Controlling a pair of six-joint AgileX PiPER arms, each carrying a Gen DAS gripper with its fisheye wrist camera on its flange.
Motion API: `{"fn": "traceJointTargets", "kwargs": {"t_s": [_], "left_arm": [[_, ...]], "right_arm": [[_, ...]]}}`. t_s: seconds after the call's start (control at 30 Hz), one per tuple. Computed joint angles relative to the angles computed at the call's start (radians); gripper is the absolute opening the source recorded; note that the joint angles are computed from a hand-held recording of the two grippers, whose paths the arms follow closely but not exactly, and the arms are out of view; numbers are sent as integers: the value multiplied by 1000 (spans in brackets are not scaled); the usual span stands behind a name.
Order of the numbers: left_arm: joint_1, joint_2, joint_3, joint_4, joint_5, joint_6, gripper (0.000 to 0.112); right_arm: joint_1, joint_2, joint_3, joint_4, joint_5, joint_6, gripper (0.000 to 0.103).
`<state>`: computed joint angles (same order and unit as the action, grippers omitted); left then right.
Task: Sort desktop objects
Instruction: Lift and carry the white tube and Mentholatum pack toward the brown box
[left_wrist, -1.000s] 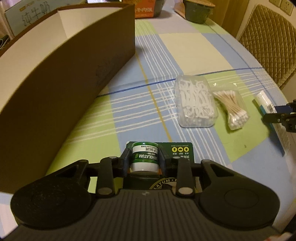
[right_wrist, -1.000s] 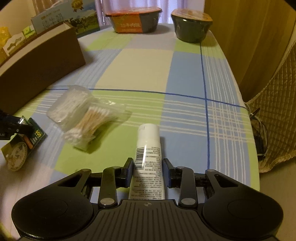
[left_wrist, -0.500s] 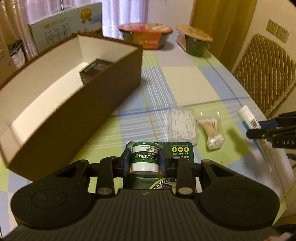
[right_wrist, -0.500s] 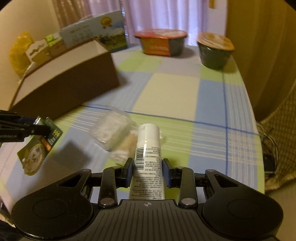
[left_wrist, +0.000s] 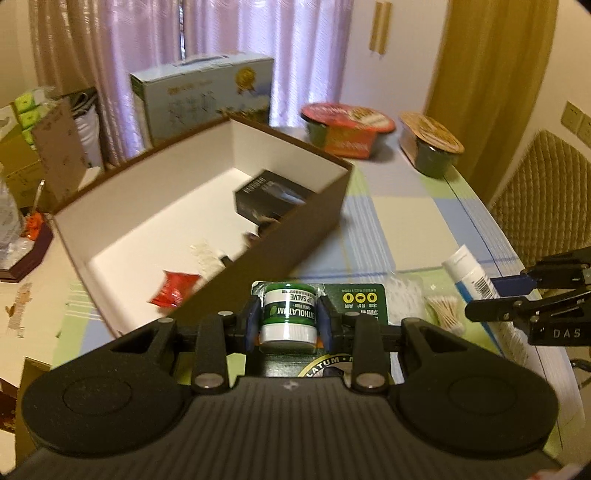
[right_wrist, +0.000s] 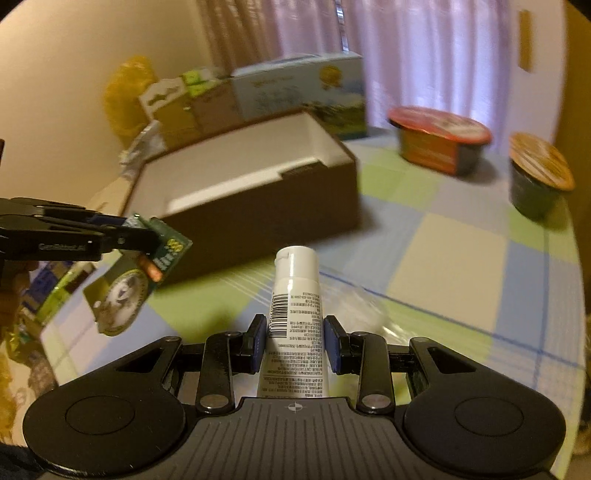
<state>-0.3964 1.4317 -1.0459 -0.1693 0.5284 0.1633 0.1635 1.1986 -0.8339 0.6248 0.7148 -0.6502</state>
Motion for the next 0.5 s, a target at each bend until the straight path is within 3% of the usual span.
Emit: {"fn": "traceJointTargets", "kwargs": {"t_s": [0.3, 0.5], "left_arm": [[115, 20, -74, -61, 7, 94, 27], [198, 82, -161, -103, 21, 162, 27]], "right_arm": [[170, 167, -201, -17, -69, 24, 30], [212, 306, -355, -5, -54, 25, 31]]}}
